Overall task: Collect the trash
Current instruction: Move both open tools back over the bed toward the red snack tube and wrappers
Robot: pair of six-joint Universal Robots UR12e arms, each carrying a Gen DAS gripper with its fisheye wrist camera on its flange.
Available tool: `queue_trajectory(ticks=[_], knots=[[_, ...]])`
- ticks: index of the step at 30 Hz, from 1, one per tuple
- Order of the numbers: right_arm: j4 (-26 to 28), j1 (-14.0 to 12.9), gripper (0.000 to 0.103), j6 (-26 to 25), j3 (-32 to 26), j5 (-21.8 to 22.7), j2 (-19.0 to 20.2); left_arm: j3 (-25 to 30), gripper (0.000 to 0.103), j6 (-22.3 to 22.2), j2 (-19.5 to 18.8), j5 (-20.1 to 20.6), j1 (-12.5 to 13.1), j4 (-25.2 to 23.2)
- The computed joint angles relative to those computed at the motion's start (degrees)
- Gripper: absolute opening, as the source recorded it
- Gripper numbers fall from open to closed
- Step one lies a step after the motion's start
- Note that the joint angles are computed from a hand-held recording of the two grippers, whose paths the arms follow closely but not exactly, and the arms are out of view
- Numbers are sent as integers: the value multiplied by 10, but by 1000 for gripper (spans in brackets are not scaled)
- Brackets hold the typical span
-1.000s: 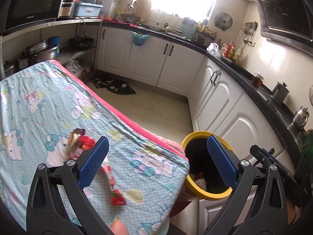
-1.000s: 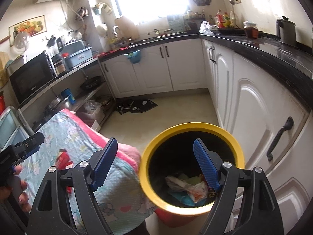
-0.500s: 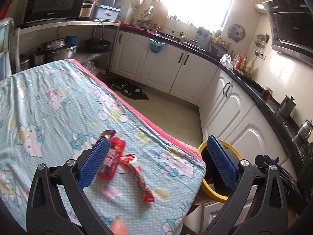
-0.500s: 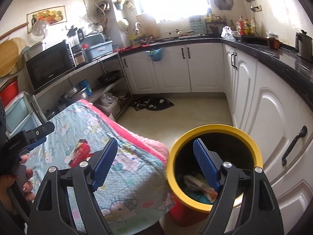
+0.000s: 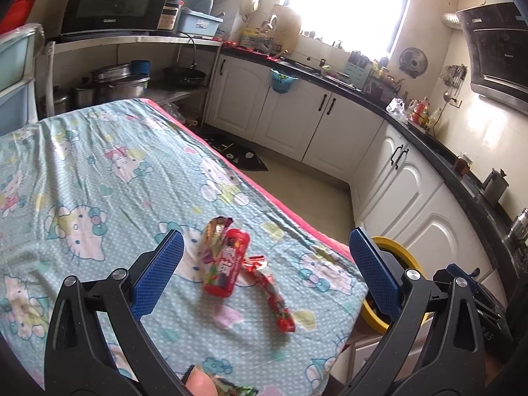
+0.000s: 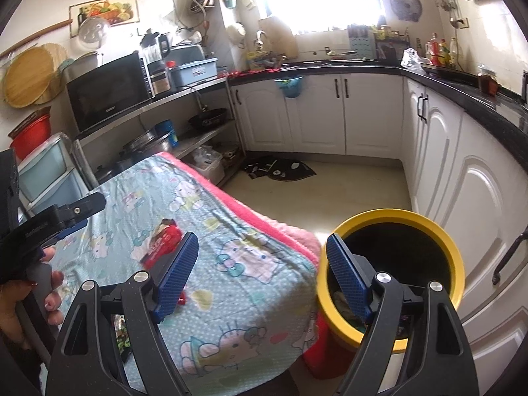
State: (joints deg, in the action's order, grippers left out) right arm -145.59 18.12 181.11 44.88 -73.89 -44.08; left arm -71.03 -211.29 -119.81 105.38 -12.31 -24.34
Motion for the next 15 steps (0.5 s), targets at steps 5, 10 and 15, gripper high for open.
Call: queue_trajectory(ticks=[5, 10, 15], knots=[[8, 6, 77, -15, -3, 15, 1, -11, 92, -5, 6, 9, 4, -10], [23, 11, 77, -33, -11, 30, 6, -20, 92, -10, 10, 19, 8, -23], [46, 18, 77, -54, -25, 45, 14, -31, 92, -23, 14, 21, 15, -39]])
